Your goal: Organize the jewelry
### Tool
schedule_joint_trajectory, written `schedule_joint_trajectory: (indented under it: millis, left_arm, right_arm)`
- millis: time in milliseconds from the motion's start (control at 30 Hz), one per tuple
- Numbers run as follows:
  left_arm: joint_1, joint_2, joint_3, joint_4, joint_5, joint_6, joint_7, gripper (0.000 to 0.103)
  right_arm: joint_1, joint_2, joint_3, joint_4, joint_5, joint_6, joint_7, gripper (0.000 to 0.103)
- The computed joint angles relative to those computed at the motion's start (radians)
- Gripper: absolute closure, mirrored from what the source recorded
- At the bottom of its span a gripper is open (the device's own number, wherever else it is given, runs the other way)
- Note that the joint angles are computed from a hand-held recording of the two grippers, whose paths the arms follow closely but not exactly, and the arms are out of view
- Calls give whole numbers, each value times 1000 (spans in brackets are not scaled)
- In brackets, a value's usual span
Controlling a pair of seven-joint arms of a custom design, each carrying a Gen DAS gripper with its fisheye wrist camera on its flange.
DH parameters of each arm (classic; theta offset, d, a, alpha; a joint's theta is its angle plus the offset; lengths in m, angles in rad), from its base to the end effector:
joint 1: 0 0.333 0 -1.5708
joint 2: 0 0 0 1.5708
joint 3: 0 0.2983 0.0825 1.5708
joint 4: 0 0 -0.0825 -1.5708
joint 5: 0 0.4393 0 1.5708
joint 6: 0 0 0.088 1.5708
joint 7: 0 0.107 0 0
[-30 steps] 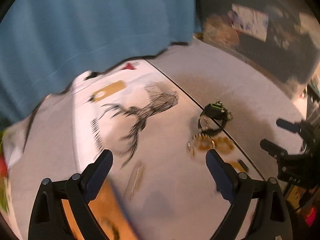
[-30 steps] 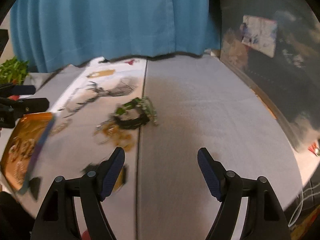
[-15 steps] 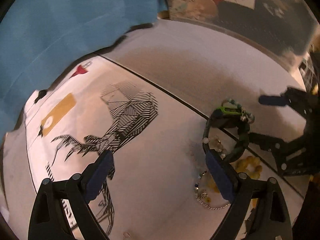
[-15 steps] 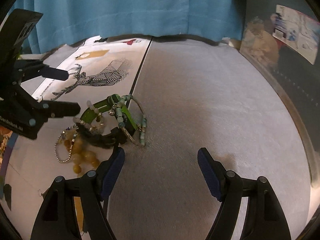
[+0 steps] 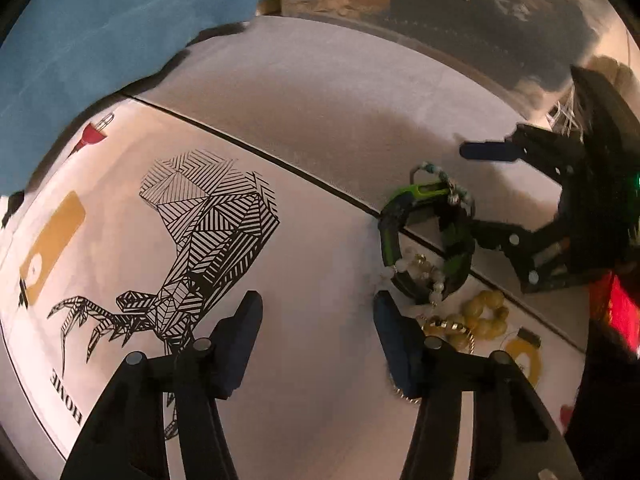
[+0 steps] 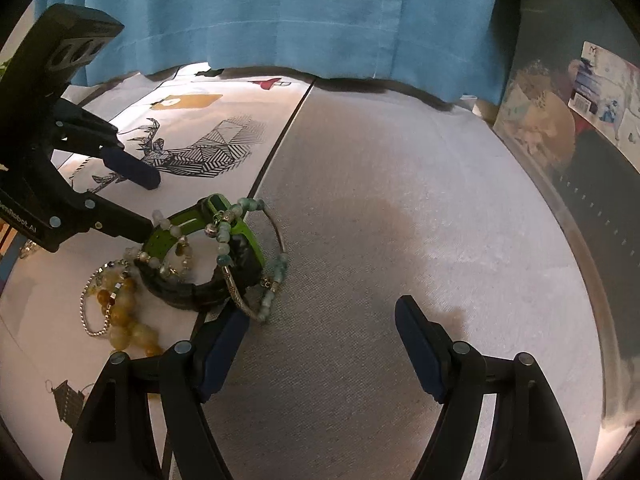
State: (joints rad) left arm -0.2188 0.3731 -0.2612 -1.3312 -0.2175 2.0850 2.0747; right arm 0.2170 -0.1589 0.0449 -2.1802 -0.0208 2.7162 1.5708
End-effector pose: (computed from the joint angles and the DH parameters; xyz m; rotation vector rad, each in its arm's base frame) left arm 0.6763 -0.3269 0.5473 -1.0121 2.8037 -0.7385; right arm 0.5809 0.1573 0.4976 -2.0307 1.5294 -0.5831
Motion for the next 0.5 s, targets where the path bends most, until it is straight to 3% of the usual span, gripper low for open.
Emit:
schedule_joint_trajectory:
  millis: [233, 267, 300, 333, 367, 500]
  left_arm:
    - [-11, 25, -15, 32, -2, -26, 42, 52]
    - [-7, 25, -19, 34, -14, -36, 57, 56]
    - [0, 22, -28, 30, -38, -45, 85, 76]
    - [5, 20, -35, 29, -58, -62, 111, 91]
    - [5, 11, -38, 21, -70, -64, 131, 99]
    - [19, -71, -50, -85, -177, 27, 189, 99]
  right_arm:
    - [-8, 21, 13, 19, -66, 16, 27, 28]
    - [-15, 23, 19, 21, -64, 18, 20, 38]
    - [12, 24, -8, 21, 8, 22, -47, 64]
    - [33, 25, -26, 24, 103, 18, -132, 78]
    - [44, 26, -36, 27, 169, 9, -188, 97]
    - [21, 7, -9, 4, 118, 53, -139, 97]
